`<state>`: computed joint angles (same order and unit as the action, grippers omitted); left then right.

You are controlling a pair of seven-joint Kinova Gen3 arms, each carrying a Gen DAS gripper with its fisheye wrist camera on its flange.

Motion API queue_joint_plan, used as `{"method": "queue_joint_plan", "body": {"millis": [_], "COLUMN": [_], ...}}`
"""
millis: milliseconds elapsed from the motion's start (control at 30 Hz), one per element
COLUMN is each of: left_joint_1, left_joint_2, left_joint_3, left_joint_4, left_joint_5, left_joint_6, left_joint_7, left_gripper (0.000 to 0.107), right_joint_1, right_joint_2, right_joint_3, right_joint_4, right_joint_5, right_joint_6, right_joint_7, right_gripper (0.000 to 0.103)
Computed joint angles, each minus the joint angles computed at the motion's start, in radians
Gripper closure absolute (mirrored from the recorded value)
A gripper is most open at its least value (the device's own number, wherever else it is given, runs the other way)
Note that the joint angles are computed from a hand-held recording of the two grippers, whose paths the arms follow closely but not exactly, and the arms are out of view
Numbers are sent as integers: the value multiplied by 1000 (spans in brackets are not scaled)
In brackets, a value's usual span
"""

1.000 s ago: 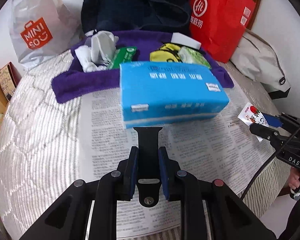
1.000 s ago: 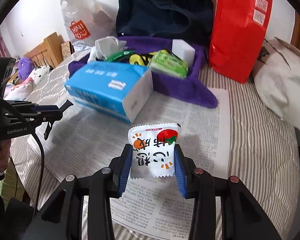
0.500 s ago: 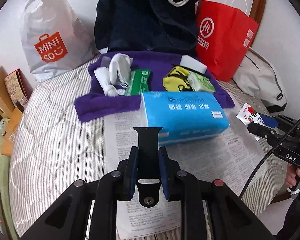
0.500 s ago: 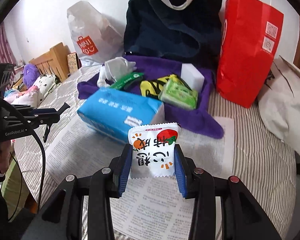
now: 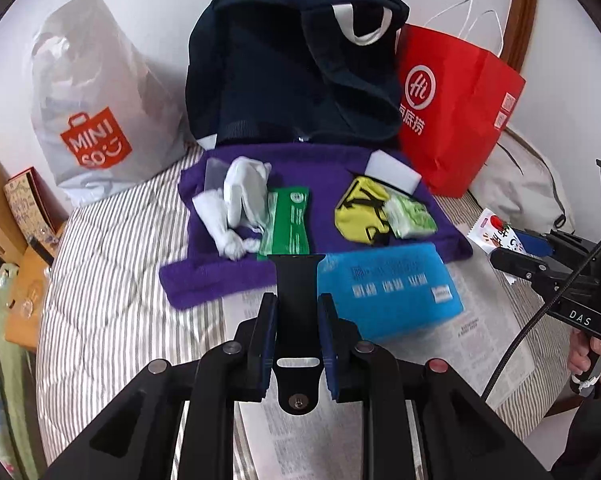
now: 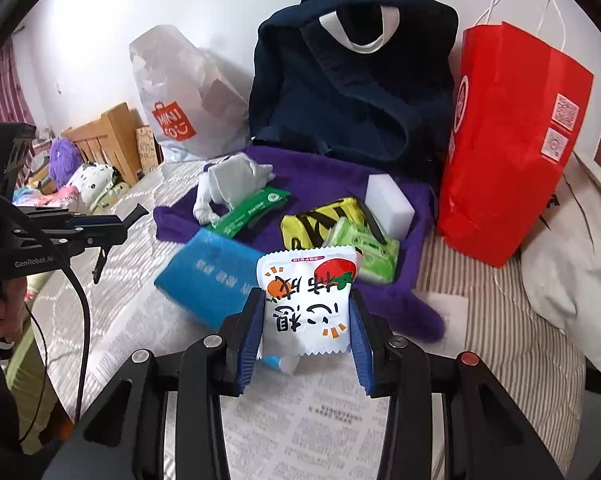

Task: Organize soft objects
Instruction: 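Carry the strap piece and snack packet over the purple towel with both grippers, then release the snack packet with the right while the left sets the strap down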

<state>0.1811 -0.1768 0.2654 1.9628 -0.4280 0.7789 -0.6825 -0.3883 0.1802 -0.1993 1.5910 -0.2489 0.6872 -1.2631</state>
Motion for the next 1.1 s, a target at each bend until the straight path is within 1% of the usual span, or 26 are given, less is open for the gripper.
{"method": "queue_joint_plan", "body": {"millis": [233, 467, 533, 667, 800, 1100], "left_joint_1": [-17, -35, -41, -52, -59, -81], "left_joint_2": [38, 93, 107, 138, 170, 257], "left_joint_3": [-53, -112, -132, -154, -168, -202], "left_joint_4": [-48, -96, -106, -126, -151, -205], "left_joint_5": [23, 93, 132, 177, 205, 314], "left_joint_6": [-24, -78, -97, -123, -126, -137], "left_joint_7": [-90, -200, -245, -297, -336, -473], "left_gripper": [88, 88, 88, 88, 88, 88], "right_joint_1": [-17, -36, -40, -44, -50, -85], "right_joint_2": [63, 137, 161, 200, 247, 387], "right_joint_3": [7, 13, 16, 17, 22, 41], "right_joint_4": [-101, -204, -234, -283, -343, -514], "right_joint_5": [37, 72, 79, 92, 102, 134], "right_joint_6": [21, 44, 53, 71, 94, 181], "right_joint_7": [-32, -67, -79, -86, -97, -138], "right_gripper": [63, 63, 63, 63, 63, 63]}}
